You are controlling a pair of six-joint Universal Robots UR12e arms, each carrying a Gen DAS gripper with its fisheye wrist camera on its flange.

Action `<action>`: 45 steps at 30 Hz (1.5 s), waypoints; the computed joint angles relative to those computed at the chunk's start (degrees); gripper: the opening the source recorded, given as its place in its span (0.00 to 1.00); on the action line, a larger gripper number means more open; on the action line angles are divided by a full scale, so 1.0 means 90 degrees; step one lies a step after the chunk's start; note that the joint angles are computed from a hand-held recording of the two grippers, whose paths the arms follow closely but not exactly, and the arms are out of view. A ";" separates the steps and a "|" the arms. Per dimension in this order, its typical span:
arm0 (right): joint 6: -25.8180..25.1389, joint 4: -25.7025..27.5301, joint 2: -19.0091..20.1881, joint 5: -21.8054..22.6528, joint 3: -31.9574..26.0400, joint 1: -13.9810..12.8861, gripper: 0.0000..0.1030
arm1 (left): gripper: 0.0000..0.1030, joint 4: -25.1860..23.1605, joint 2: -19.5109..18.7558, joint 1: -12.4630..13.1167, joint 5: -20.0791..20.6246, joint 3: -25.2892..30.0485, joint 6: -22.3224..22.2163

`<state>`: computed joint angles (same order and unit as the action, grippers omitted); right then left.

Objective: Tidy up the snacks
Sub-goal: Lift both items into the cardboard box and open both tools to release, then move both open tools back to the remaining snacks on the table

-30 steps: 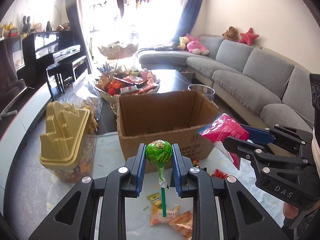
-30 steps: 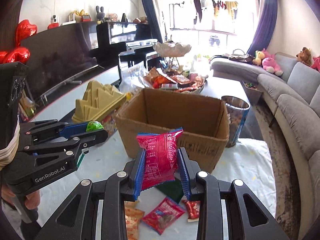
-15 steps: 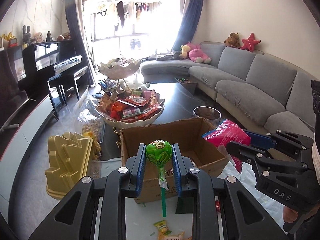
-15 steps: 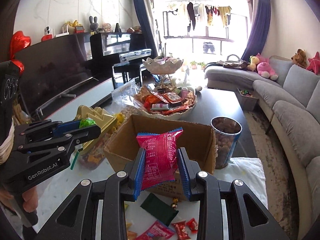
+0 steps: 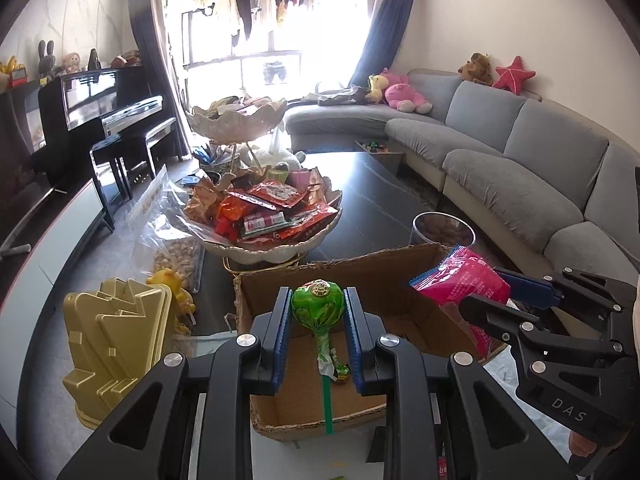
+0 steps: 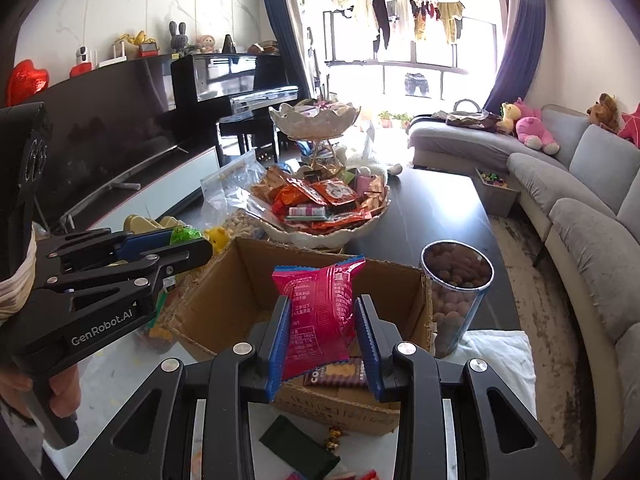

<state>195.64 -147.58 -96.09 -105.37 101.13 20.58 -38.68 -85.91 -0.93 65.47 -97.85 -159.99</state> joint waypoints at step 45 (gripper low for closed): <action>0.0517 0.1317 -0.0599 -0.0760 0.0444 0.0662 0.68 | 0.82 -0.0665 0.1427 0.0259 0.0587 -0.1222 0.0689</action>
<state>200.29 -135.73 -101.47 -112.20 105.13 26.54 -44.67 -73.07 1.40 70.75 -108.85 -153.79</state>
